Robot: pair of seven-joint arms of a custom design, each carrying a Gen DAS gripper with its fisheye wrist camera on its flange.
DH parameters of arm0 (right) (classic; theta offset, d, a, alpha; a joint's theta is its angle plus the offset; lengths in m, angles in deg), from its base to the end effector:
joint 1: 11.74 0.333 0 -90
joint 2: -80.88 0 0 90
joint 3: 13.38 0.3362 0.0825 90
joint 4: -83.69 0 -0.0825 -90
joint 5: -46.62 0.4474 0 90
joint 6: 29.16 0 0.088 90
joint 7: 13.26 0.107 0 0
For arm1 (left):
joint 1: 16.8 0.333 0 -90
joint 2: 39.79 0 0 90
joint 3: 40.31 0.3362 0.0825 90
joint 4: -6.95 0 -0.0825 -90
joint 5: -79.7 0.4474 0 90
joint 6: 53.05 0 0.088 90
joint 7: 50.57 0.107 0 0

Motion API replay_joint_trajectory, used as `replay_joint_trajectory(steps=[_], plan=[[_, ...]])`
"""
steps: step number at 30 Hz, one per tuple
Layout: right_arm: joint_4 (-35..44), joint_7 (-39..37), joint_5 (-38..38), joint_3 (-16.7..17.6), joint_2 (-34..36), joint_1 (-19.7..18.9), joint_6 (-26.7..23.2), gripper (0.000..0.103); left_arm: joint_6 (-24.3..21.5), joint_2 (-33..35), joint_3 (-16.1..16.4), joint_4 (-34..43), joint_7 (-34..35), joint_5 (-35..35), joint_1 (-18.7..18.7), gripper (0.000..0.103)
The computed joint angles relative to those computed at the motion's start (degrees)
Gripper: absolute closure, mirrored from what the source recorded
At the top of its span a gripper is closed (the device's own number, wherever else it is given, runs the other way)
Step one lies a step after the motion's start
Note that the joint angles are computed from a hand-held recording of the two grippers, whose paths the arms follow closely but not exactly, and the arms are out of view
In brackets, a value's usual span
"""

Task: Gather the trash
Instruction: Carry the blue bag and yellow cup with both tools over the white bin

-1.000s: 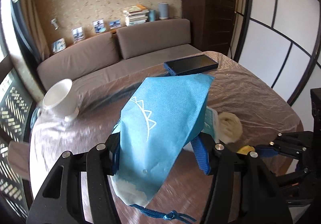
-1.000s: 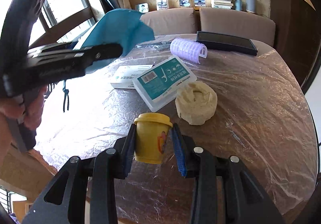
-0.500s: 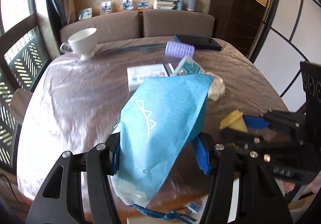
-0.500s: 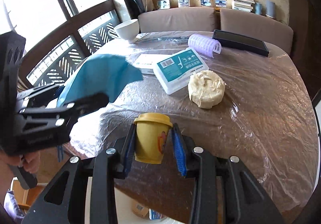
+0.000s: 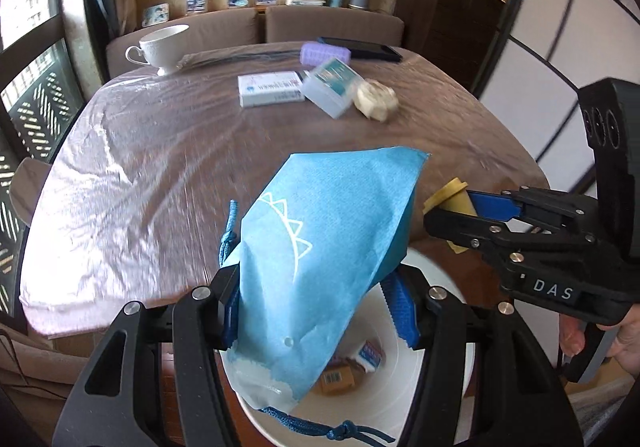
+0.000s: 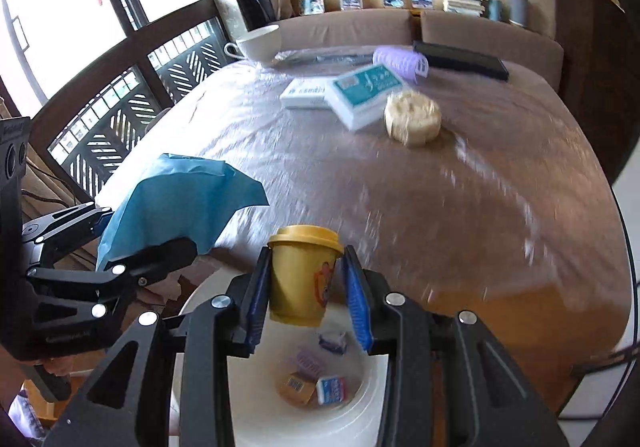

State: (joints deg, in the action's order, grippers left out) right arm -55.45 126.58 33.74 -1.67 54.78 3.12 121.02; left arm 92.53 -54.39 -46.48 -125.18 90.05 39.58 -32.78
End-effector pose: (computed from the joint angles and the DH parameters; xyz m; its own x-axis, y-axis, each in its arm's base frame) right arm 0.4475 0.2382 0.5339 -0.1523 -0.9591 -0.2387 -0.7684 0.2668 -0.5817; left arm 0.5178 -0.2049 0.4893 -0.7291 -0.6757 0.1084 -0.5797 0.5256 -0.6227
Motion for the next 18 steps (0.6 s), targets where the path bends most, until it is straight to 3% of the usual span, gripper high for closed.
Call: replay_joint_trajectory(steps=[9,18], plan=[[-1.2,8.9,-0.4,3.3,-1.3,1.6,-3.8,0.068,-4.9,-5.2,2.6,-4.9,7.8,-3.4,-0.6,0.046],[-1.6,7.6,0.0,1.7,-1.4,4.2,-4.6,0.068,-5.3,-8.1,2.5,-8.4,7.2,-2.0,0.0,0.046]])
